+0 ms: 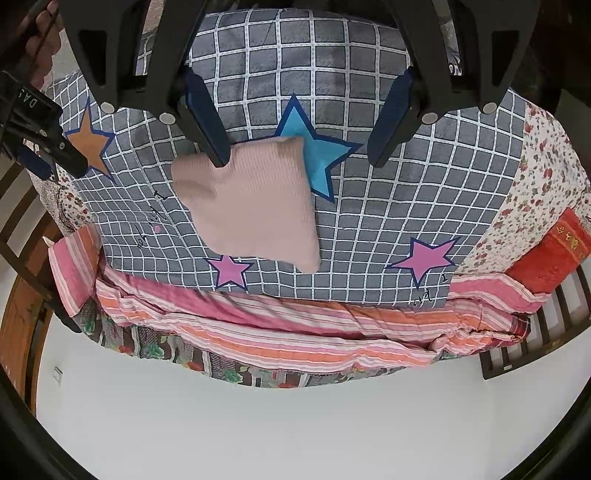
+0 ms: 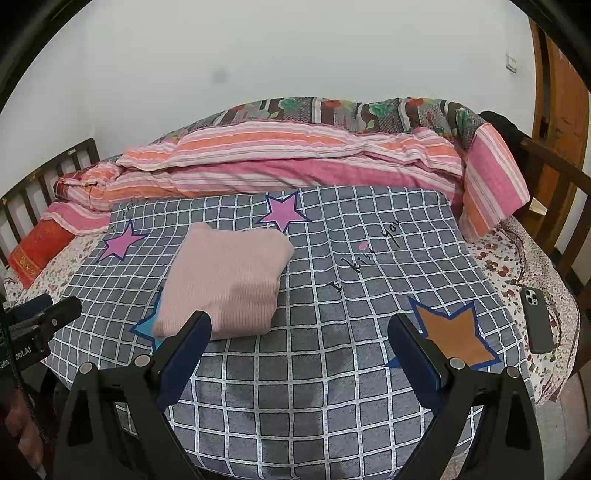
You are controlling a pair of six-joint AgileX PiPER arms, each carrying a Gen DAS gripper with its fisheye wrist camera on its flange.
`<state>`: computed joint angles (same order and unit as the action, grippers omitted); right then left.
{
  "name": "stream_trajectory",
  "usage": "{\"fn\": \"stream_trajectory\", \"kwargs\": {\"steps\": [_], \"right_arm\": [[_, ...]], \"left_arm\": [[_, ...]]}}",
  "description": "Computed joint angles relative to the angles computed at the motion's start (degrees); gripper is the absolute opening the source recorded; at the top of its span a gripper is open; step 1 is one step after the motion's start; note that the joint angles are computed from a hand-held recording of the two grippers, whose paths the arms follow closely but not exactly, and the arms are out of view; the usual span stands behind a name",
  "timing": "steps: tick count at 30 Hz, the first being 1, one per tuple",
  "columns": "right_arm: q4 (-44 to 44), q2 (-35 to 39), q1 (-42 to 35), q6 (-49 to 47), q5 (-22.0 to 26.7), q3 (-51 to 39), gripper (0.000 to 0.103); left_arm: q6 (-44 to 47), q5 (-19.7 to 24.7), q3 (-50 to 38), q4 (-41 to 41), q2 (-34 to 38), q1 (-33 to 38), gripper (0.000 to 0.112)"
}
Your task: Fold small clothes
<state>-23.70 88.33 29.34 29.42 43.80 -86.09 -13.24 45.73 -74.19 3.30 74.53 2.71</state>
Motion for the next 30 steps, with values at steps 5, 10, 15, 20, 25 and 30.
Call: {"fn": "stream_trajectory", "kwargs": {"steps": [5, 10, 15, 20, 25, 30], "right_arm": [[-0.1, -0.1, 0.0, 0.1, 0.1, 0.0, 0.095], [0.1, -0.4, -0.3, -0.1, 0.1, 0.2, 0.095], [0.3, -0.4, -0.4, -0.4, 0.1, 0.1, 0.095], [0.4, -0.5, -0.4, -0.4, 0.0, 0.3, 0.095], [0.4, -0.5, -0.4, -0.4, 0.0, 0.3, 0.095], [0.2, -0.7, -0.3, -0.3, -0.1, 0.4, 0.095]], "left_arm": [[-0.8, 0.1, 0.3, 0.5, -0.4, -0.5, 0.075], [-0.8, 0.4, 0.2, 0.5, -0.8, -0.7, 0.075], [-0.9, 0.4, 0.2, 0.4, -0.8, -0.7, 0.075], [-1.4, 0.4, 0.2, 0.9, -0.8, -1.0, 0.075], [-1.4, 0.4, 0.3, 0.9, -1.0, -1.0, 0.075], [-1.1, 0.3, 0.4, 0.5, -1.1, -0.8, 0.075]]}}
